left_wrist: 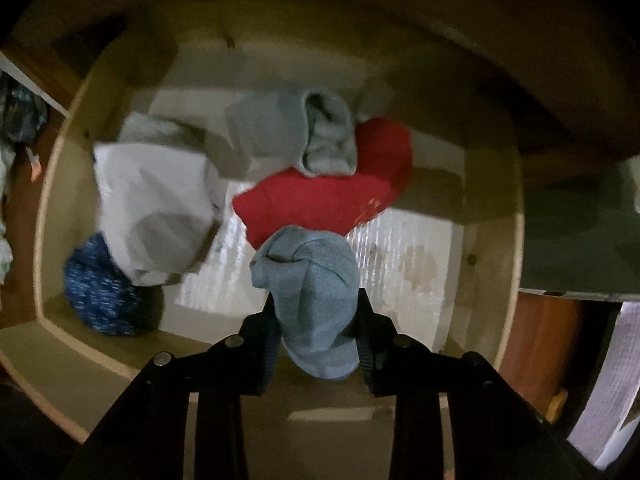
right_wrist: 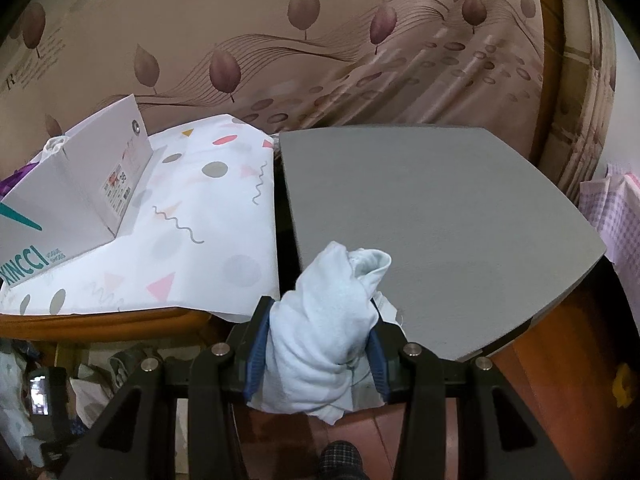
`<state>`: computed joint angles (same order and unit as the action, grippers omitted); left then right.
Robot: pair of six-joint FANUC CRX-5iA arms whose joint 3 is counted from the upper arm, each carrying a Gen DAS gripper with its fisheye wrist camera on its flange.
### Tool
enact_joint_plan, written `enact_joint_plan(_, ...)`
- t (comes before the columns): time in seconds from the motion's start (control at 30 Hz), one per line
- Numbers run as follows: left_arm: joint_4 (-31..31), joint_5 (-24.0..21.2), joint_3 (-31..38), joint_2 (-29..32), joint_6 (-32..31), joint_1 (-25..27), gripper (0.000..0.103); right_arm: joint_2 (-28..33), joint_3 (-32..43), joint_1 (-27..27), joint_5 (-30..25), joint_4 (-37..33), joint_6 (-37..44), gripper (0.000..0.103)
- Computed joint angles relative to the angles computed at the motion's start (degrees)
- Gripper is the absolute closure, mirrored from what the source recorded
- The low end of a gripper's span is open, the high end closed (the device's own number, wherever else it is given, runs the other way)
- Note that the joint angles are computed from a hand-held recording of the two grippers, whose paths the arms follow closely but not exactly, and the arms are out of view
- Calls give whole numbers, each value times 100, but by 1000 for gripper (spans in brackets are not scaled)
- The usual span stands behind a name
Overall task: Take underwear out of drawer
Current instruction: 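Grasp the light blue rolled sock with the left tool and lift it, then carry the light blue sock with the left tool over the XINCCI box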
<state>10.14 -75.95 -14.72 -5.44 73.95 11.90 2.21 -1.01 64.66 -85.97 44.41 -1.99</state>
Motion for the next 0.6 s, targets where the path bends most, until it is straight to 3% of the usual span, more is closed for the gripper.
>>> enact_joint_plan(0.27, 217, 185, -370, -1077, -1221, 564, 73, 116, 98, 2, -60, 44, 74, 60)
enact_joint_plan(0.6, 577, 597, -548, -1971, -2628, 1101, 73, 239, 185, 34, -196, 149, 71, 60)
